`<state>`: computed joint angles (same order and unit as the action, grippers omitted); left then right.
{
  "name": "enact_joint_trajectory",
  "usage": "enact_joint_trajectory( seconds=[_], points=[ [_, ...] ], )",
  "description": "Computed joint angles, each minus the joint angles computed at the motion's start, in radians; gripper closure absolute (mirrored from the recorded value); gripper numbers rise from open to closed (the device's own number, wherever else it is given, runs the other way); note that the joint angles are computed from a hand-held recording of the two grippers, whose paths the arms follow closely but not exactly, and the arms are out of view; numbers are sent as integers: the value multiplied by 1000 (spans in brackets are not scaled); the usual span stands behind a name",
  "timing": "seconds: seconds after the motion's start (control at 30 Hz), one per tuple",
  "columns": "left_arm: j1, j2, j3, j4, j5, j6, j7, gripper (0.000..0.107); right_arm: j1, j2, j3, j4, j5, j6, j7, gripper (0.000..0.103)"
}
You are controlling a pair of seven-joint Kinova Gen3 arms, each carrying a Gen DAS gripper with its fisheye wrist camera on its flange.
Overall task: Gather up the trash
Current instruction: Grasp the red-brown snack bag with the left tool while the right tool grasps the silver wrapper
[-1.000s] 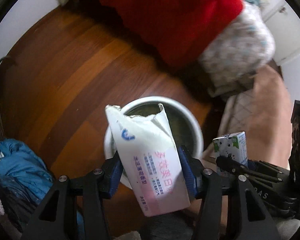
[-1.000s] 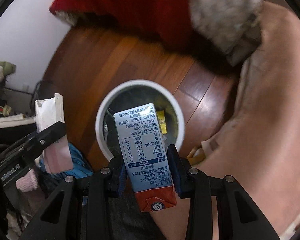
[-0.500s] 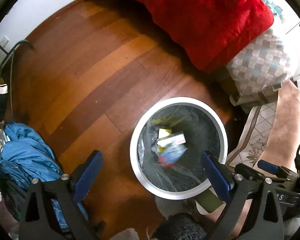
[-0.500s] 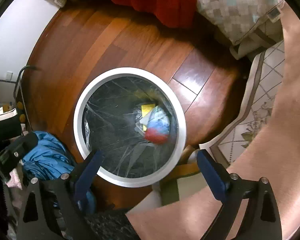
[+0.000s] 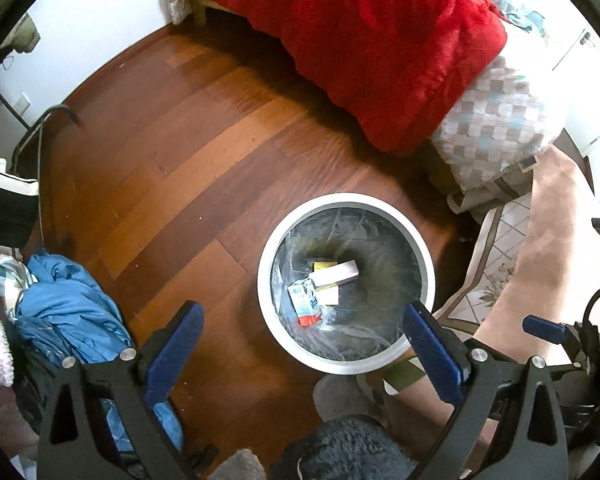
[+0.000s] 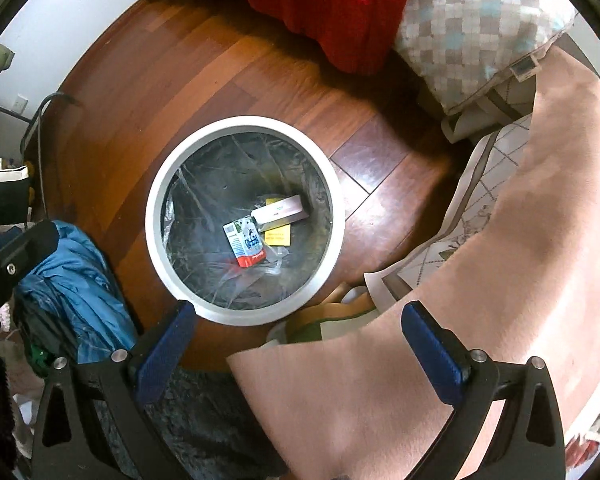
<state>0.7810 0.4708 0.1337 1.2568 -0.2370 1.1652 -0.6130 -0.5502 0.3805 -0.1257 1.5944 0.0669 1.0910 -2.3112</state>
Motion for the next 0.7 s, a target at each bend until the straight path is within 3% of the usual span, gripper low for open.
enact_joint_trajectory(
  seconds=[0.37,0.7],
  points=[
    [77,-59,7,-38,-96,70,42,6,-37,-114,-13,21,58,13,-83,0],
    [175,-104,23,-135,-219,167,82,6,-50,-293,-63,40,123,22,-192,0]
  ],
)
